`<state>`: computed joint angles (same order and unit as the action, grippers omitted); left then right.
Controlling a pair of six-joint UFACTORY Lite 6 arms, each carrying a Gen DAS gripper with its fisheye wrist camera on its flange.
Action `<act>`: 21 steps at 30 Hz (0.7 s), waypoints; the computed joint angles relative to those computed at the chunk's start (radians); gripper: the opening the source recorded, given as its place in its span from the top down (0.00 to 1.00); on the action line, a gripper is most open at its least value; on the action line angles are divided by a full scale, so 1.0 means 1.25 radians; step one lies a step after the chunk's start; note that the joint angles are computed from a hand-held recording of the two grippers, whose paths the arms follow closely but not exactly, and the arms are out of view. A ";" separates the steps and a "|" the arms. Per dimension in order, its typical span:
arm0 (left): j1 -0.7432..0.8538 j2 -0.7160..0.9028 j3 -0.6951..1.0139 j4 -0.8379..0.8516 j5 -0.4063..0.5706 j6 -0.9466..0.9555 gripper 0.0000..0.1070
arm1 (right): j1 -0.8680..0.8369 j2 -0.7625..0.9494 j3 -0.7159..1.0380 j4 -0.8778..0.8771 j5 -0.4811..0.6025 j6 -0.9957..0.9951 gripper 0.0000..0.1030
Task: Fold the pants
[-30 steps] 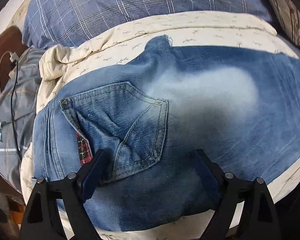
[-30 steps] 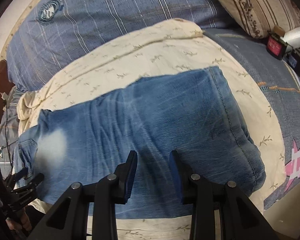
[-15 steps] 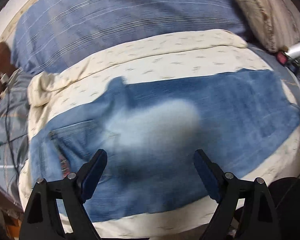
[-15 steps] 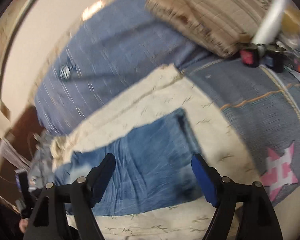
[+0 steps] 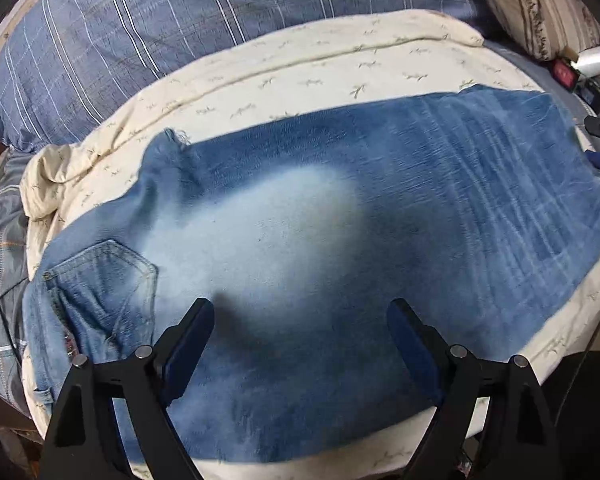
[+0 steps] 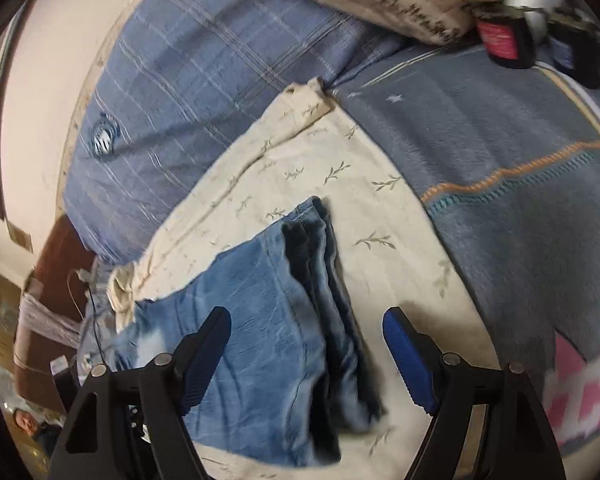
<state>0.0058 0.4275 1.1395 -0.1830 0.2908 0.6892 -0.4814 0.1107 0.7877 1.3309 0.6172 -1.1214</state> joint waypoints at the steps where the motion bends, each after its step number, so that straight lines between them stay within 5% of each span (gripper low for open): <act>1: -0.002 0.027 0.020 0.004 0.005 -0.008 0.17 | 0.007 0.022 0.016 0.004 0.000 -0.007 0.21; 7: 0.006 0.032 0.029 -0.069 0.018 0.062 0.17 | 0.044 0.085 0.062 0.035 0.021 -0.043 0.30; 9: 0.015 0.031 0.034 -0.077 0.028 0.067 0.17 | 0.091 0.066 0.063 -0.026 -0.053 0.013 0.46; 11: 0.034 0.024 0.039 -0.114 0.051 0.101 0.17 | 0.098 0.049 0.060 -0.077 -0.057 0.073 0.73; 13: 0.049 0.015 0.042 -0.132 0.063 0.118 0.17 | 0.092 0.019 0.047 -0.086 -0.042 0.109 0.84; 21: 0.152 -0.040 0.062 -0.274 0.159 0.255 0.17 | 0.200 -0.130 0.038 -0.132 -0.021 0.289 0.89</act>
